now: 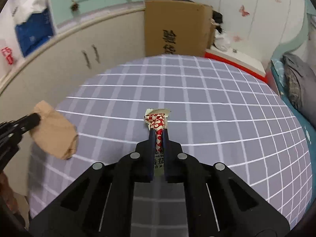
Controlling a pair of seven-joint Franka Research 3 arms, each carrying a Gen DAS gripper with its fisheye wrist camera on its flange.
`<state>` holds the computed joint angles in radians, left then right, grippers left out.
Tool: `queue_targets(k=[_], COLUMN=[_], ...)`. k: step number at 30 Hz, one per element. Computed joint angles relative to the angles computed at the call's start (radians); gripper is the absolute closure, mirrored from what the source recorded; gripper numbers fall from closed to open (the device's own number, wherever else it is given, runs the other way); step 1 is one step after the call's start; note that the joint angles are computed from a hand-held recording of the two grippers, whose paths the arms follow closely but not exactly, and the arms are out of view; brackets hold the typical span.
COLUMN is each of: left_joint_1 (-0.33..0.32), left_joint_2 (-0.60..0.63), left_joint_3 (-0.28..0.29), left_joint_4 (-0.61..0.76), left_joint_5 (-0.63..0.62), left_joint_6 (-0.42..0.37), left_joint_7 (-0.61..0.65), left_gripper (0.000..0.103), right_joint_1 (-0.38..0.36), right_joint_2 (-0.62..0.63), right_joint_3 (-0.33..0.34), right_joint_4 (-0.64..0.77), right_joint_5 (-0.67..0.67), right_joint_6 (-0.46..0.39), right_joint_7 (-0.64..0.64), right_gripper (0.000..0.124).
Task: Collect trash
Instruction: 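Carry the packet and paper bag over the blue bin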
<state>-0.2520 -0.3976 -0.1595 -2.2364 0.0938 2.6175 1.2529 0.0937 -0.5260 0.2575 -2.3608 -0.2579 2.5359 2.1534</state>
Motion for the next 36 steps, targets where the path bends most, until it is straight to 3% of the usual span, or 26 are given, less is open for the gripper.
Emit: queue_targets(k=[9, 16, 22, 29, 36], left_joint_1=[0.034, 0.097, 0.187, 0.273, 0.299], left_joint_2=[-0.218, -0.397, -0.501, -0.529, -0.487], left_joint_3=[0.090, 0.189, 0.221, 0.226, 0.231], left_joint_4=[-0.171, -0.309, -0.422, -0.544, -0.618], left_joint_5=[-0.006, -0.020, -0.001, 0.025, 0.015], left_joint_6=[0.011, -0.031, -0.053, -0.043, -0.044], left_joint_7=[0.046, 0.118, 0.152, 0.165, 0.168], left_gripper=[0.100, 0.100, 0.100, 0.099, 0.099], right_joint_1=[0.130, 0.232, 0.326, 0.425, 0.518], right_joint_2=[0.034, 0.176, 0.331, 0.479, 0.570], right_joint_3=[0.068, 0.138, 0.166, 0.145, 0.075], right_joint_4=[0.068, 0.189, 0.278, 0.302, 0.280], right_joint_5=[0.073, 0.058, -0.014, -0.104, -0.157], right_joint_6=[0.047, 0.094, 0.122, 0.145, 0.152], right_joint_7=[-0.004, 0.040, 0.117, 0.248, 0.344], right_gripper=[0.117, 0.117, 0.117, 0.117, 0.117])
